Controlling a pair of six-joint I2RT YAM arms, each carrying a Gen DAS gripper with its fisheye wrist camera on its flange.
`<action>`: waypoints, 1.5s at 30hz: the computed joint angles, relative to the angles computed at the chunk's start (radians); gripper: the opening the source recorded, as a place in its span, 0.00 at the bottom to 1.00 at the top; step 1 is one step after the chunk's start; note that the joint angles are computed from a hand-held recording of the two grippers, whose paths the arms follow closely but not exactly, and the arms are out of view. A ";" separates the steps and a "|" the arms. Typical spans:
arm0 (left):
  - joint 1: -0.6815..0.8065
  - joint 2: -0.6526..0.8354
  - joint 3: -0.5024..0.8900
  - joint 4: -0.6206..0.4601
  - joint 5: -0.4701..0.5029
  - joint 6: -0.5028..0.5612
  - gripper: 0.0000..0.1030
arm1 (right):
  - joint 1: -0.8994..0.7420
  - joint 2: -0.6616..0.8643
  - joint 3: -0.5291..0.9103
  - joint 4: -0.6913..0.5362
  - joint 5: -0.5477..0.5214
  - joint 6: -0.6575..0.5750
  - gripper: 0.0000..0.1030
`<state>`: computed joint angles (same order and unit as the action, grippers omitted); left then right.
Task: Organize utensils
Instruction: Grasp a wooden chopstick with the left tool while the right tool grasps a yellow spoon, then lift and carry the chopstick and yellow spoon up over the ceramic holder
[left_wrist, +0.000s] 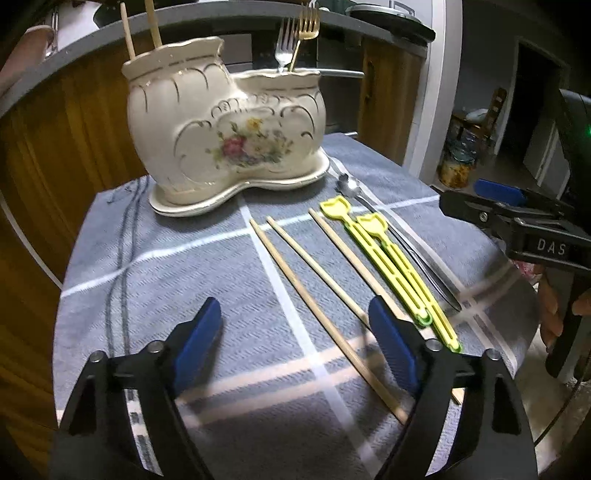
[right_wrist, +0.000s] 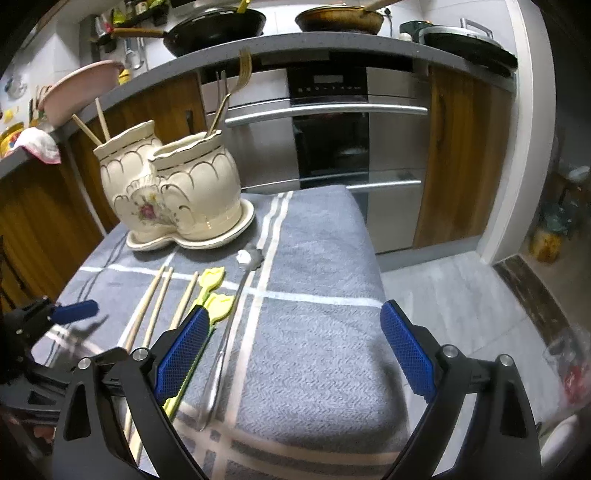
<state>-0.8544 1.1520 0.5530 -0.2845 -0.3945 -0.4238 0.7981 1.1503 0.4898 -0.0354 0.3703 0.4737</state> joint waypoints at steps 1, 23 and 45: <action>0.001 0.002 -0.001 0.001 0.012 0.001 0.74 | 0.003 0.003 0.003 -0.003 -0.001 -0.001 0.83; 0.081 -0.084 -0.025 -0.090 0.096 0.164 0.07 | 0.139 0.182 0.153 -0.109 -0.124 0.012 0.20; 0.190 0.002 0.057 -0.116 0.198 0.233 0.20 | 0.061 0.303 0.280 -0.193 -0.200 0.108 0.18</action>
